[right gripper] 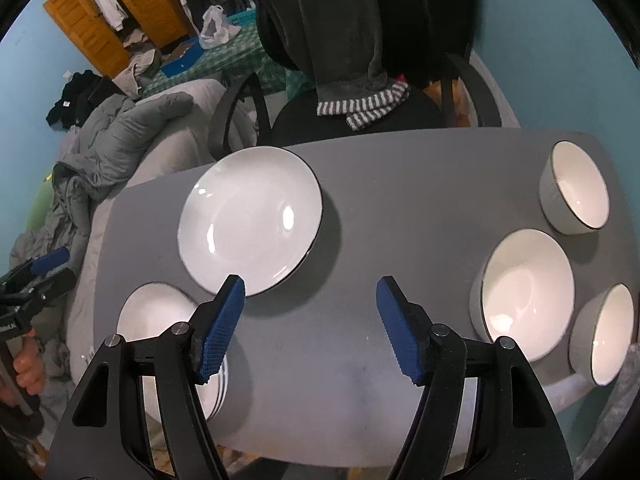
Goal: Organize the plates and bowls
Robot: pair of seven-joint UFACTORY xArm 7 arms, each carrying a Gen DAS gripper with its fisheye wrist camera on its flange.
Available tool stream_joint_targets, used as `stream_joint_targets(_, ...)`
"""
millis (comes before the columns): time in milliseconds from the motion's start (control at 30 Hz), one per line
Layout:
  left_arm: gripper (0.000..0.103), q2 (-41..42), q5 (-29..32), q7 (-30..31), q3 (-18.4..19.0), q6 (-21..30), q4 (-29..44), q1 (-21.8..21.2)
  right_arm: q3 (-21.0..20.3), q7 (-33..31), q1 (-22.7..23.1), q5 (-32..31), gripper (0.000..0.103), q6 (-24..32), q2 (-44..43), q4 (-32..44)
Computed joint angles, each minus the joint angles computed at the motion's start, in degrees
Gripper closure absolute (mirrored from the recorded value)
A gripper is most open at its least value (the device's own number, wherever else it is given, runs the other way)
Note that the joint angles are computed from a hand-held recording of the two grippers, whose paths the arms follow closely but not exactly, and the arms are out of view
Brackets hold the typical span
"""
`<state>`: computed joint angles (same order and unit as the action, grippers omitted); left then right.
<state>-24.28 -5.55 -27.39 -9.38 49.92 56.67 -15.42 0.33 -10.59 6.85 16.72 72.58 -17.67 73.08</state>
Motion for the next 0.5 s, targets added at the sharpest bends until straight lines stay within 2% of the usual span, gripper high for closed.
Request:
stream_joint_targets(167,0.018,6.7,2.1,1.4,0.0,0.5,4.0,0.5,-0.7,-1.5,-0.4,1.9,0.034,0.0,4.7,2.4)
stream_joint_targets(300,0.018,12.3,-1.7,3.8,1.5,0.1,6.9,-0.1,-0.1,-2.1,-0.8,2.4,0.034,-0.3,8.6,4.5)
stream_joint_targets(400,0.019,16.0,-2.0,4.1,1.6,0.3,9.1,0.1,0.2,-2.2,-1.2,2.9,0.034,-0.2,11.3,6.0)
stream_joint_targets(500,0.027,19.4,-4.3,4.6,2.1,0.5,11.1,0.3,0.7,-2.1,-1.5,3.0,0.034,0.0,13.3,6.9)
